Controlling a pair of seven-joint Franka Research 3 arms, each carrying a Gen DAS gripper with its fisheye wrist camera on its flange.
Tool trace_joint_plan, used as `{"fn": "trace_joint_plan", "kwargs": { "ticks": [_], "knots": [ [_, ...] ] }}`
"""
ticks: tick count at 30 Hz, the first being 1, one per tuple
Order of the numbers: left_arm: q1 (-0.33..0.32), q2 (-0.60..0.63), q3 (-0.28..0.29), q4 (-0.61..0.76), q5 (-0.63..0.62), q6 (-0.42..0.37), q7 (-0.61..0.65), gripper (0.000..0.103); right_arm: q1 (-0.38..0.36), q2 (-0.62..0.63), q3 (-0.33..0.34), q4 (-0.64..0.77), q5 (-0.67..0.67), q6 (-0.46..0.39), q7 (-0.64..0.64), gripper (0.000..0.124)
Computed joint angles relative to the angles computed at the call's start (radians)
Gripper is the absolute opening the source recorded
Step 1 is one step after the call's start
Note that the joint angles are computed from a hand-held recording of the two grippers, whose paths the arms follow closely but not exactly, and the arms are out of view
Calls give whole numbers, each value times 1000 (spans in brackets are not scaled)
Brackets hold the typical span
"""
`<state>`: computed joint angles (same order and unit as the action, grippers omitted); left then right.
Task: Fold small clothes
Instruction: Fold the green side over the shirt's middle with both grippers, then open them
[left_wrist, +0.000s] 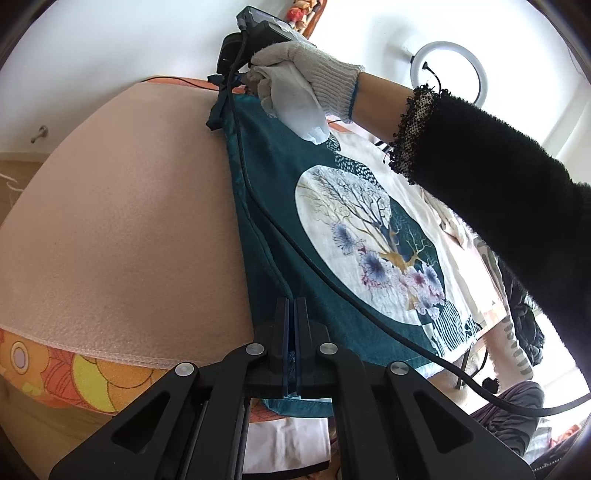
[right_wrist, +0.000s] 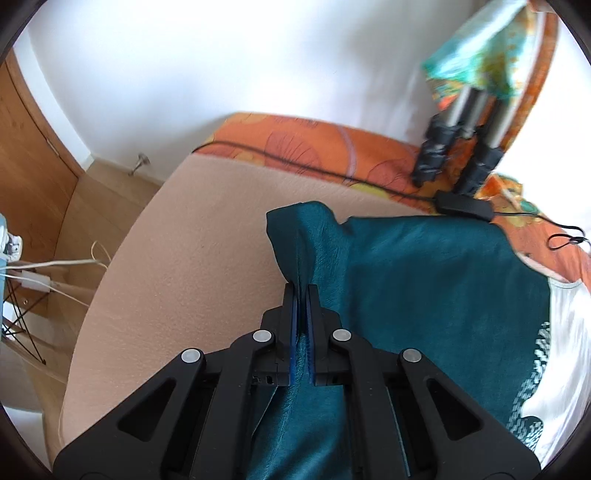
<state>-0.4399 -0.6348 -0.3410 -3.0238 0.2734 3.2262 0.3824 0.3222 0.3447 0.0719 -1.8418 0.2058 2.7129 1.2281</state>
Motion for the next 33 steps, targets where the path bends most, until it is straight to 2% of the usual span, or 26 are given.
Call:
{"fn": "trace_joint_plan", "kwargs": {
  "ticks": [8, 10, 16, 18, 20, 22, 25, 26, 27, 29, 30, 31, 33],
  "knots": [
    [27, 114, -62, 117, 34, 41, 45, 0, -128, -101, 34, -79, 222, 9, -195, 4],
    [45, 158, -91, 158, 43, 52, 60, 0, -151, -115, 25, -94, 269, 8, -244, 4],
    [48, 318, -117, 285, 63, 53, 119, 0, -202, -108, -17, -98, 320, -10, -296, 4],
    [15, 366, -92, 320, 65, 47, 136, 0, -218, -97, -26, -90, 330, -19, -306, 4],
    [32, 396, -120, 349, 68, 33, 146, 0, -224, -87, -37, -88, 316, -16, -300, 4],
    [28, 421, -122, 371, 73, 22, 155, 0, -245, -77, -32, -81, 336, -25, -331, 4],
    [-79, 464, -24, 394, 59, 5, 196, 0, -270, -55, -28, -51, 369, -76, -364, 5],
    [-149, 475, 39, 401, 36, -4, 226, 3, -259, -49, -41, -46, 340, -72, -337, 6],
    [-192, 481, 74, 411, 12, -30, 255, 5, -244, -48, -57, -51, 296, -52, -309, 10],
    [-276, 479, 136, 417, -69, -66, 328, 24, -225, -57, -80, -72, 216, -5, -271, 31],
    [-286, 474, 138, 406, -108, -47, 363, 27, -231, -71, -77, -87, 212, 12, -277, 37],
    [-260, 463, 114, 396, -92, -35, 349, 30, -248, -87, -63, -100, 235, 16, -305, 45],
    [-169, 436, 23, 385, -54, -30, 323, 39, -274, -127, -49, -126, 281, 6, -354, 45]
  ]
}}
